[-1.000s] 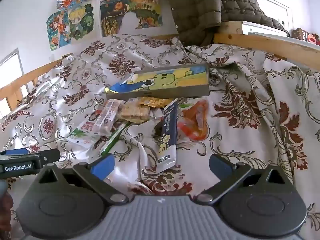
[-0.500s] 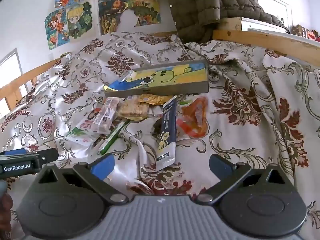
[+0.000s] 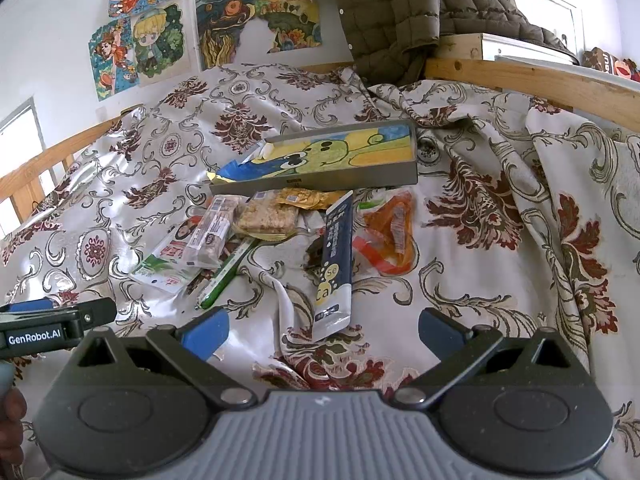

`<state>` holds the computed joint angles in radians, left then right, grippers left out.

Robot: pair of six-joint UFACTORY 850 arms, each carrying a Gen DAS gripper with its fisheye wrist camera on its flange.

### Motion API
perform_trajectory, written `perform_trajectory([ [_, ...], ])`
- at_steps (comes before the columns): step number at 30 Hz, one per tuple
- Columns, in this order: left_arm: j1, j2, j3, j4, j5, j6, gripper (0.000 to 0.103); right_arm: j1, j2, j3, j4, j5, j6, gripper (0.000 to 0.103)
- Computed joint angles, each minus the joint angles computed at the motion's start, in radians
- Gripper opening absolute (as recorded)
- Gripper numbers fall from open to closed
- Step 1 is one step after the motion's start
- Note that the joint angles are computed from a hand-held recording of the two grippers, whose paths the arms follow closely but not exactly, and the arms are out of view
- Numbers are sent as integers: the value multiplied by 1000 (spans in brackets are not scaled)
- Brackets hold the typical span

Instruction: Organize snacks

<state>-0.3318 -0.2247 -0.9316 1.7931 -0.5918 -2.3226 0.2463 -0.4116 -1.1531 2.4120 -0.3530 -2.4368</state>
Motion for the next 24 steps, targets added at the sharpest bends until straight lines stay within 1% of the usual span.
perform_trajectory([
  [21, -1, 1, 4, -2, -2, -5, 102, 6, -4, 0, -1, 11, 5, 103],
  [24, -1, 1, 4, -1, -2, -7, 102, 4, -4, -4, -23, 14, 28, 103],
])
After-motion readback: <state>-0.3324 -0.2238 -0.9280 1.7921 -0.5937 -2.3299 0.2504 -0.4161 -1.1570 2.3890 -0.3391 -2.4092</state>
